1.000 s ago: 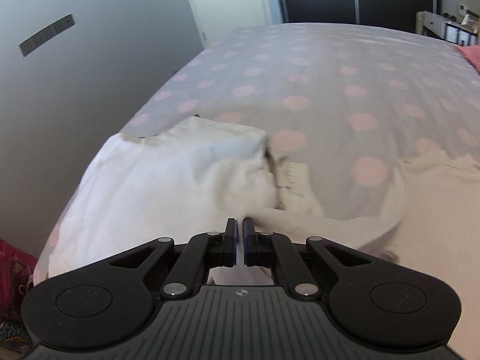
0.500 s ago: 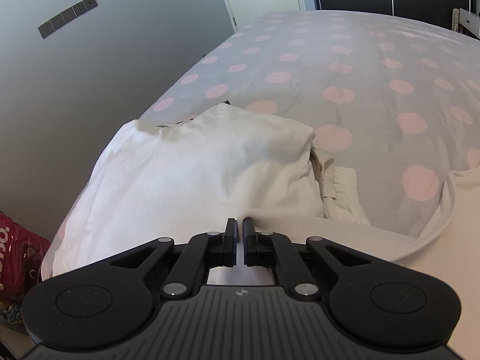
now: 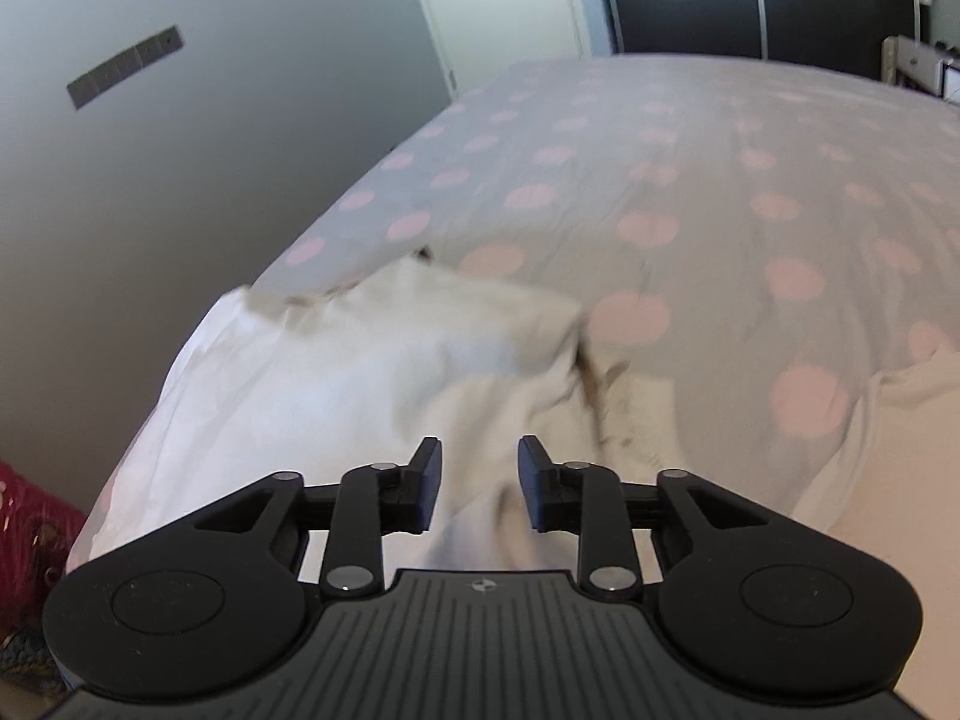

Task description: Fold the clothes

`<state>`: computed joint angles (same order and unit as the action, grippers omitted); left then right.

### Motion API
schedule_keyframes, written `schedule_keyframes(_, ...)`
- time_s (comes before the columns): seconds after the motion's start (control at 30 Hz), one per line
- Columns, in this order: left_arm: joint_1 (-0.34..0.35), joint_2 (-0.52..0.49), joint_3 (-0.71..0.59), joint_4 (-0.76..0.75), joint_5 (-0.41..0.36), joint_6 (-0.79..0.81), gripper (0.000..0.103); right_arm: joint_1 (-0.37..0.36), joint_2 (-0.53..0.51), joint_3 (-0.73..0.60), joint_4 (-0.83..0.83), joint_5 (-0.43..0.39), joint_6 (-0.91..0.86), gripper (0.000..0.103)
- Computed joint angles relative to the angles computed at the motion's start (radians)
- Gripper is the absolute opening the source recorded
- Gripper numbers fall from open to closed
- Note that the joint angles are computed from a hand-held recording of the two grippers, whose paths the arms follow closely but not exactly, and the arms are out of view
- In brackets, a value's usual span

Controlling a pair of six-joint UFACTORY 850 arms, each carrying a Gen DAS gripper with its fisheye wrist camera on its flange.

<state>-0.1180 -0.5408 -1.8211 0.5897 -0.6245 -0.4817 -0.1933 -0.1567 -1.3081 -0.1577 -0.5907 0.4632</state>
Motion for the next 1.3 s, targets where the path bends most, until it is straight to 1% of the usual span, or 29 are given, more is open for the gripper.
schedule_keyframes(0.03,-0.003,-0.001,-0.004,-0.049,0.022,0.048,0.03,0.016,-0.018,-0.015,0.012,0.016,-0.038,0.027)
schedule_keyframes(0.1,-0.004,-0.005,-0.014,-0.229,0.057,0.218,0.03,0.047,-0.058,-0.05,0.041,0.044,-0.12,0.027)
schedule_keyframes(0.13,-0.006,-0.006,-0.016,-0.323,0.069,0.311,0.033,0.055,-0.081,-0.065,0.078,0.053,-0.165,0.027)
schedule_keyframes(0.17,-0.011,-0.009,-0.014,-0.416,0.079,0.411,0.038,0.063,-0.104,-0.082,0.118,0.061,-0.212,0.027)
schedule_keyframes(0.2,-0.017,-0.013,-0.012,-0.5,0.084,0.503,0.05,0.071,-0.129,-0.1,0.158,0.067,-0.261,0.027)
schedule_keyframes(0.23,-0.026,-0.018,-0.009,-0.541,0.087,0.558,0.054,0.078,-0.153,-0.119,0.2,0.071,-0.31,0.027)
schedule_keyframes(0.27,-0.036,-0.024,-0.006,-0.575,0.088,0.61,0.054,0.084,-0.175,-0.13,0.228,0.081,-0.34,0.027)
schedule_keyframes(0.3,-0.048,-0.032,0.0,-0.577,0.089,0.645,0.054,0.089,-0.197,-0.142,0.258,0.089,-0.371,0.027)
schedule_keyframes(0.37,-0.073,-0.05,0.008,-0.57,0.089,0.704,0.054,0.101,-0.234,-0.167,0.266,0.106,-0.396,0.027)
schedule_keyframes(0.4,-0.085,-0.06,0.013,-0.536,0.092,0.7,0.054,0.105,-0.251,-0.18,0.277,0.115,-0.412,0.027)
schedule_keyframes(0.5,-0.095,-0.089,0.009,-0.514,0.088,0.717,0.053,0.105,-0.302,-0.221,0.383,0.123,-0.496,0.03)
schedule_keyframes(0.57,-0.094,-0.109,-0.002,-0.505,0.086,0.707,0.041,0.104,-0.327,-0.237,0.469,0.124,-0.574,0.035)
schedule_keyframes(0.6,-0.091,-0.125,-0.022,-0.5,0.074,0.684,0.033,0.106,-0.34,-0.245,0.486,0.128,-0.594,0.035)
schedule_keyframes(0.67,-0.08,-0.164,-0.078,-0.52,0.04,0.645,0.025,0.113,-0.366,-0.263,0.465,0.141,-0.585,0.036)
schedule_keyframes(0.7,-0.071,-0.184,-0.11,-0.546,0.022,0.635,0.019,0.112,-0.379,-0.273,0.465,0.142,-0.582,0.036)
schedule_keyframes(0.73,-0.063,-0.205,-0.142,-0.572,0.003,0.625,0.015,0.107,-0.392,-0.283,0.498,0.129,-0.602,0.035)
schedule_keyframes(0.77,-0.057,-0.225,-0.173,-0.594,-0.016,0.617,0.007,0.101,-0.405,-0.294,0.53,0.114,-0.621,0.028)
schedule_keyframes(0.8,-0.053,-0.241,-0.196,-0.598,-0.025,0.599,0.002,0.094,-0.413,-0.301,0.578,0.102,-0.642,0.017)
schedule_keyframes(0.83,-0.049,-0.257,-0.221,-0.601,-0.034,0.58,0.001,0.086,-0.421,-0.309,0.624,0.089,-0.663,0.004)
schedule_keyframes(0.87,-0.045,-0.273,-0.245,-0.604,-0.042,0.562,0.001,0.081,-0.43,-0.32,0.652,0.074,-0.666,0.004)
schedule_keyframes(0.9,-0.041,-0.288,-0.27,-0.608,-0.046,0.55,0.001,0.081,-0.431,-0.322,0.639,0.093,-0.661,0.004)
schedule_keyframes(0.93,-0.036,-0.306,-0.302,-0.622,-0.058,0.545,0.001,0.084,-0.435,-0.335,0.589,0.113,-0.623,0.004)
schedule_keyframes(1.0,-0.03,-0.342,-0.369,-0.615,-0.084,0.506,0.0,0.085,-0.447,-0.372,0.475,0.145,-0.499,0.003)
schedule_keyframes(1.07,-0.027,-0.388,-0.454,-0.601,-0.123,0.466,0.0,0.083,-0.469,-0.42,0.339,0.158,-0.343,0.003)
schedule_keyframes(1.2,-0.033,-0.514,-0.65,-0.529,-0.262,0.407,0.001,0.091,-0.535,-0.511,0.219,0.1,-0.253,0.003)
schedule_keyframes(1.23,-0.034,-0.532,-0.675,-0.517,-0.283,0.395,0.001,0.096,-0.548,-0.522,0.185,0.089,-0.236,0.003)
schedule_keyframes(1.3,-0.035,-0.526,-0.651,-0.507,-0.268,0.387,0.001,0.1,-0.568,-0.538,0.154,0.062,-0.215,0.003)
